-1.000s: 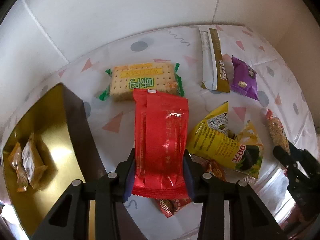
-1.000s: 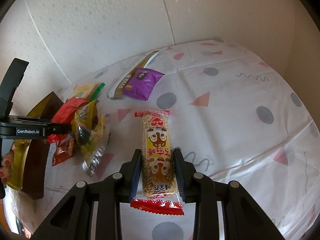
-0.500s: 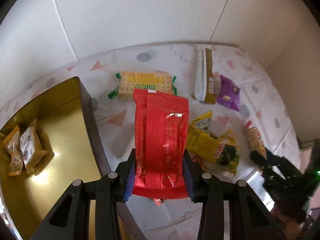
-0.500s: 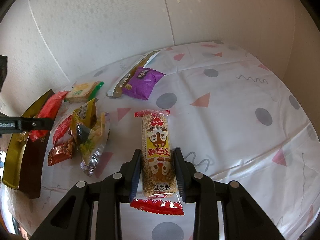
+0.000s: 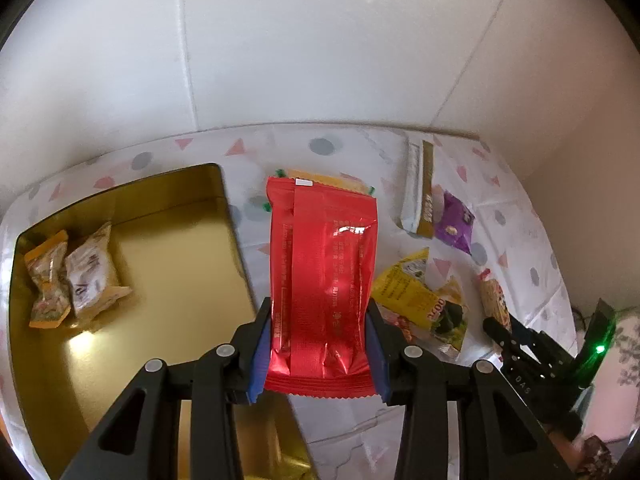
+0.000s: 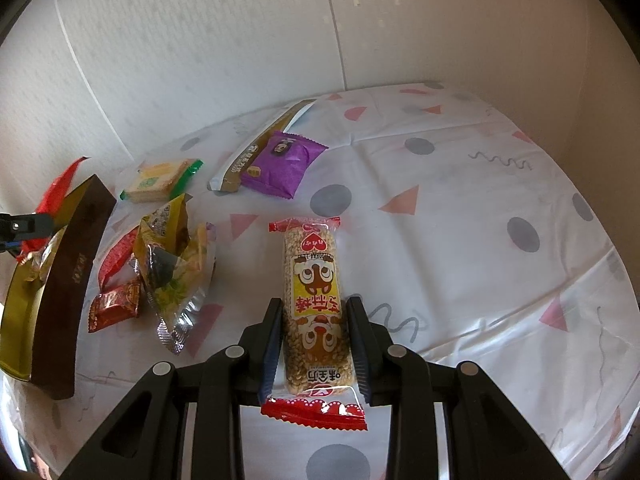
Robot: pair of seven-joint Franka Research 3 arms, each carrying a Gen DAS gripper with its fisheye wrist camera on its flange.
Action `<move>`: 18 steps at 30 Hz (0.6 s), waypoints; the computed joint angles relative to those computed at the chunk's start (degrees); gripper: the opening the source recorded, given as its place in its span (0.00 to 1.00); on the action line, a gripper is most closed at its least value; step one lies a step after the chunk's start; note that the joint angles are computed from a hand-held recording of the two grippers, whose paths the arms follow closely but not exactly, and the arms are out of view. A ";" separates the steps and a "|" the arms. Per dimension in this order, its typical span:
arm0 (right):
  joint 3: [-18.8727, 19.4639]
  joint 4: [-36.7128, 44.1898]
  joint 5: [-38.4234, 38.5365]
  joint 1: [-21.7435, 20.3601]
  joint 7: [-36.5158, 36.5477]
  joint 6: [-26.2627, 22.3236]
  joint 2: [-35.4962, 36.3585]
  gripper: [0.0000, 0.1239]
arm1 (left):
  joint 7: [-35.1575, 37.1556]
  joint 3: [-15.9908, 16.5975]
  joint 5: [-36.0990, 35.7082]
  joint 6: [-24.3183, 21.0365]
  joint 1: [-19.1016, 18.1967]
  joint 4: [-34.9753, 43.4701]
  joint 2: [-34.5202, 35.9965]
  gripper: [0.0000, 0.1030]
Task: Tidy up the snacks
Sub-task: 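Carry the red wrapped bar into the tray with the left gripper and release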
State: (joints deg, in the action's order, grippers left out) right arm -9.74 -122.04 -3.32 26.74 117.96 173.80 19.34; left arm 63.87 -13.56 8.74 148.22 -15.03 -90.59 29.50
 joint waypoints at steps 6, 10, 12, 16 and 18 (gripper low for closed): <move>-1.21 0.46 -1.59 1.01 1.16 -1.21 0.11 0.26 | -1.64 0.52 -1.32 3.10 2.12 -4.47 -3.10 0.40; -1.86 0.88 -3.30 1.63 2.67 -2.14 0.20 0.26 | -3.17 0.98 -2.09 4.47 3.66 -6.96 -4.65 0.40; -2.24 1.14 -4.56 1.96 3.40 -2.77 0.25 0.26 | -3.85 1.12 -2.56 4.70 4.46 -7.74 -5.03 0.40; -2.66 1.60 -7.28 2.33 5.07 -4.04 0.27 0.26 | -4.96 1.60 -2.99 4.86 5.71 -9.03 -5.44 0.40; -2.35 1.80 -8.14 2.03 5.71 -4.65 0.22 0.26 | -5.12 1.50 -3.47 4.86 6.39 -9.34 -5.35 0.40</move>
